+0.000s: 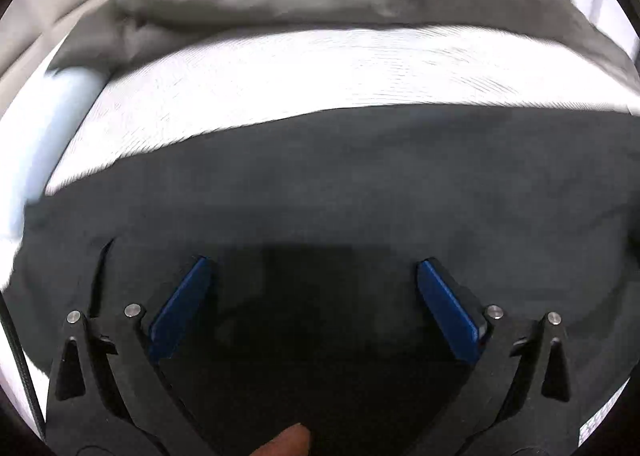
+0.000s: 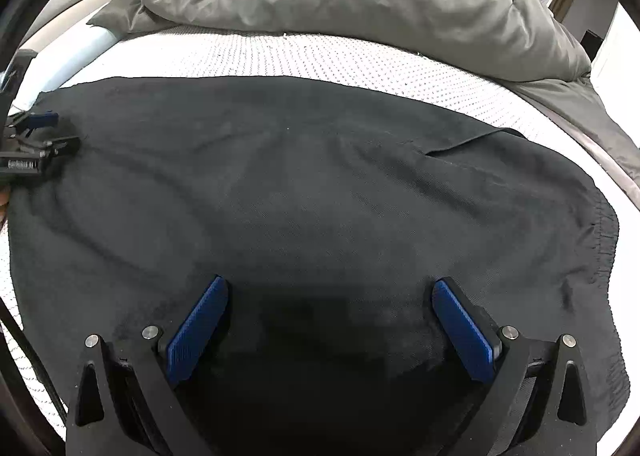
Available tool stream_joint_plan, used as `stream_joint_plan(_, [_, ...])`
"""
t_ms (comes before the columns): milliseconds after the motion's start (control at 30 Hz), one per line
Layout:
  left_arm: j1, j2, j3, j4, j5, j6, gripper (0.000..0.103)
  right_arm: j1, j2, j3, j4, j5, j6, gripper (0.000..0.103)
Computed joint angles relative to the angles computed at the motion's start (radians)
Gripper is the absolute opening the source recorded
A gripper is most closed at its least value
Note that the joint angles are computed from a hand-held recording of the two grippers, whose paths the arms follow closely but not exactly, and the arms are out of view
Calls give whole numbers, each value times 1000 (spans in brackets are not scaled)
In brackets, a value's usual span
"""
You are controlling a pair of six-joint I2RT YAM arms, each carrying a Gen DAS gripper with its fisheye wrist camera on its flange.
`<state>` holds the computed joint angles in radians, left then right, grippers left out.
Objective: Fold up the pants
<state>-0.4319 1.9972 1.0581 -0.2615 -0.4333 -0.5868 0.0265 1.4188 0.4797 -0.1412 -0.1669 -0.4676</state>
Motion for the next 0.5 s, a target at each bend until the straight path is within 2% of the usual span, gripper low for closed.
stream_joint_plan(133, [70,-93,-147,65,-8,-60,103,-5,0,0,0,-3,-5,102])
stream_joint_plan(233, [100,-139,-222,82,-52,-90,103,-7,-2,-1,1,-5,-7,102])
stream_joint_plan(367, [102,-349,-403,188,-12,-86,102,-4,1,-1,7,0,-2,102])
stream_joint_plan(433, [89,-467,-471,159,-77,-96,103,1,3,0,9,3,4,102])
stream_joint_plan(467, [84,-498,-477,107,-145,-118,102,0,4,1,8,2,3,102])
stream_joint_plan(500, [102,-510,-481,76,-171,-130,102,1,4,1,9,4,4,102])
